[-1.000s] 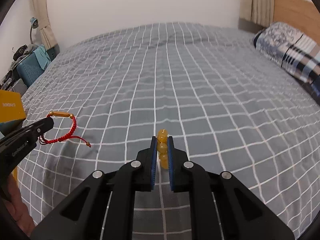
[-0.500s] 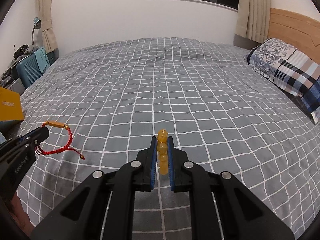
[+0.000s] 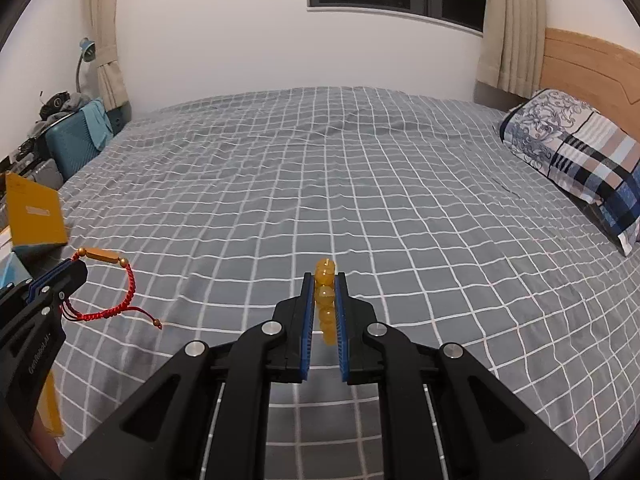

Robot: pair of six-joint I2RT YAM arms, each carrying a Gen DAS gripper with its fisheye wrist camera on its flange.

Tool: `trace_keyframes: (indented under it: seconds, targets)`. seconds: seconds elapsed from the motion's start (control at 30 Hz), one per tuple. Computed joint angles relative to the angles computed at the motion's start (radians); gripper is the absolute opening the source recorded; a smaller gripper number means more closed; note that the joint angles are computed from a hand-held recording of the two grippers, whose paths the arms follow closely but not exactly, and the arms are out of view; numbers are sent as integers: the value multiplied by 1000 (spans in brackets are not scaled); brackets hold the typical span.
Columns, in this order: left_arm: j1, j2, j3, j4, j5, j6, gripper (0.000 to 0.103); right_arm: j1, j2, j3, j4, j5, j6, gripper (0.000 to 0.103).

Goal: Organize jewelry
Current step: 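Lift both held bracelets and carry them over the white cardboard box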

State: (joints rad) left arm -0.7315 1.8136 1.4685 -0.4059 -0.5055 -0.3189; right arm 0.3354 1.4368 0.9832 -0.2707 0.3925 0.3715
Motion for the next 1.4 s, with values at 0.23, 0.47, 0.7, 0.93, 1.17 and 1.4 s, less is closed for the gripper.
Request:
trace_keyframes:
  seconds: [0.23,0.47,0.7,0.93,1.17,1.4]
  targets:
    - [17,-124,-60,-82,-14,-3,8,107,-6,79,-103,49,48,9]
    - [87,-288,-156,-156,14,-24,8,245,25,184,-189,101,99,9]
    - [192,-472,-252,-228,39,3,8,399,109,332,-256,153,129,9]
    - [334,-659,-303,-326,77,52,8,530,232,509,-307,166,150,9]
    - [572,-794,-352,-388,192,137,8,630,374,697,-350,165,145,9]
    - [847,-854,-417,-397,330,254,8,709,525,890,-407,157,133,9]
